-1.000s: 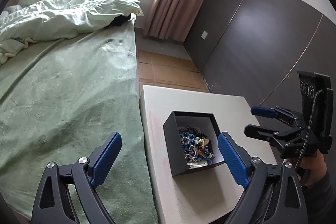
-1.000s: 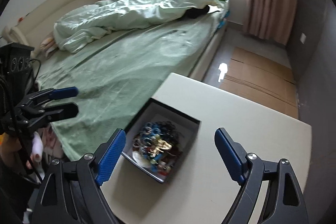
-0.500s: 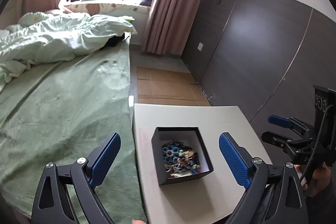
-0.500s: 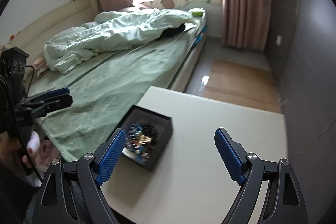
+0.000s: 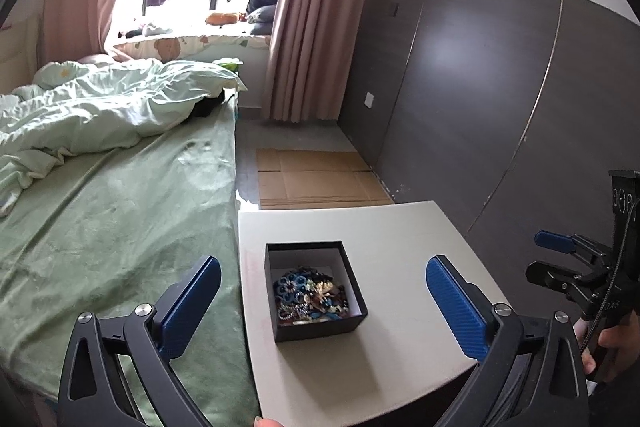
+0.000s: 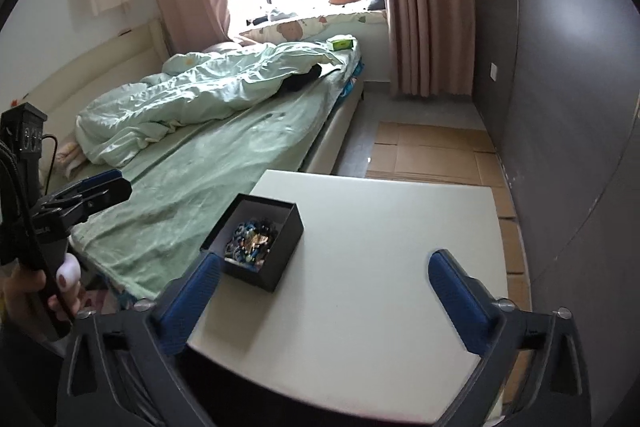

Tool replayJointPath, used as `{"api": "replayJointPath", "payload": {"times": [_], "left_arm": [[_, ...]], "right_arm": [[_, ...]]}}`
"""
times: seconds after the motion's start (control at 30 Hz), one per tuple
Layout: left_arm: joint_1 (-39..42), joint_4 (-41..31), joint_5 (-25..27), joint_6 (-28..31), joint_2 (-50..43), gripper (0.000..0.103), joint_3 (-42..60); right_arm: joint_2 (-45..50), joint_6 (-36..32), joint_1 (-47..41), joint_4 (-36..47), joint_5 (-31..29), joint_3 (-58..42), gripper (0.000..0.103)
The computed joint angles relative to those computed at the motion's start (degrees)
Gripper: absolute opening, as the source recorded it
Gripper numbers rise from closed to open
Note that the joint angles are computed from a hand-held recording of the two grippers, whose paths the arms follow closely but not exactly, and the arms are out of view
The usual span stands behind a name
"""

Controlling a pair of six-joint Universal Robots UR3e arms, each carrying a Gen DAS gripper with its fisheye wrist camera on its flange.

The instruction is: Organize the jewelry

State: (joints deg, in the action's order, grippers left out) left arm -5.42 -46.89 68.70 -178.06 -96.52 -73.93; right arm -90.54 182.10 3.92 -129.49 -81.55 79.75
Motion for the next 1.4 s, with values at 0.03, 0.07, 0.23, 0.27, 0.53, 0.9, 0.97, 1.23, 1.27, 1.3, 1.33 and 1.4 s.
{"api": "replayJointPath", "payload": {"times": [0.03,0.07,0.23,0.27,0.53,0.9,0.97,1.23,1.27,1.3,1.33,1.4], "left_arm": [[-0.4,-0.2,0.6,0.0,0.7,0.103,-0.5],[-0.7,-0.3,1.0,-0.1,1.1,0.103,-0.8],[-1.7,0.8,1.4,-0.3,7.0,0.103,-6.4],[-2.0,1.1,1.4,-0.3,8.0,0.103,-7.3],[-4.7,1.6,3.8,-2.6,16.5,0.103,-14.0],[-11.2,3.8,11.0,-3.7,26.4,0.103,-20.4],[-11.6,4.2,11.2,-4.1,28.3,0.103,-21.6],[-13.7,4.7,13.4,-4.3,32.1,0.103,-24.2],[-14.1,4.7,13.8,-4.4,32.5,0.103,-24.6],[-14.2,4.9,13.9,-4.5,32.8,0.103,-24.8],[-14.2,5.0,13.9,-4.6,33.0,0.103,-25.0],[-13.6,5.0,13.3,-4.8,33.5,0.103,-25.4]], "right_arm": [[-1.1,0.2,0.0,0.0,-0.4,1.1,0.103],[-2.2,0.5,0.1,-0.1,-1.1,2.3,0.103],[-8.6,3.1,-1.6,0.4,0.4,8.3,0.103],[-10.2,3.8,-2.0,1.2,0.7,9.3,0.103],[-20.7,5.4,-1.4,2.5,-0.9,16.5,0.103],[-32.4,8.5,3.6,4.0,-6.5,21.5,0.103],[-33.6,9.5,5.3,4.0,-8.2,21.9,0.103],[-36.4,13.1,12.3,4.0,-14.9,22.9,0.103],[-36.5,13.6,13.3,3.8,-15.8,23.1,0.103],[-36.6,14.1,14.1,3.6,-16.5,23.2,0.103],[-36.6,14.5,14.6,3.5,-16.9,23.3,0.103],[-36.5,14.9,15.8,3.1,-17.9,23.5,0.103]]}}
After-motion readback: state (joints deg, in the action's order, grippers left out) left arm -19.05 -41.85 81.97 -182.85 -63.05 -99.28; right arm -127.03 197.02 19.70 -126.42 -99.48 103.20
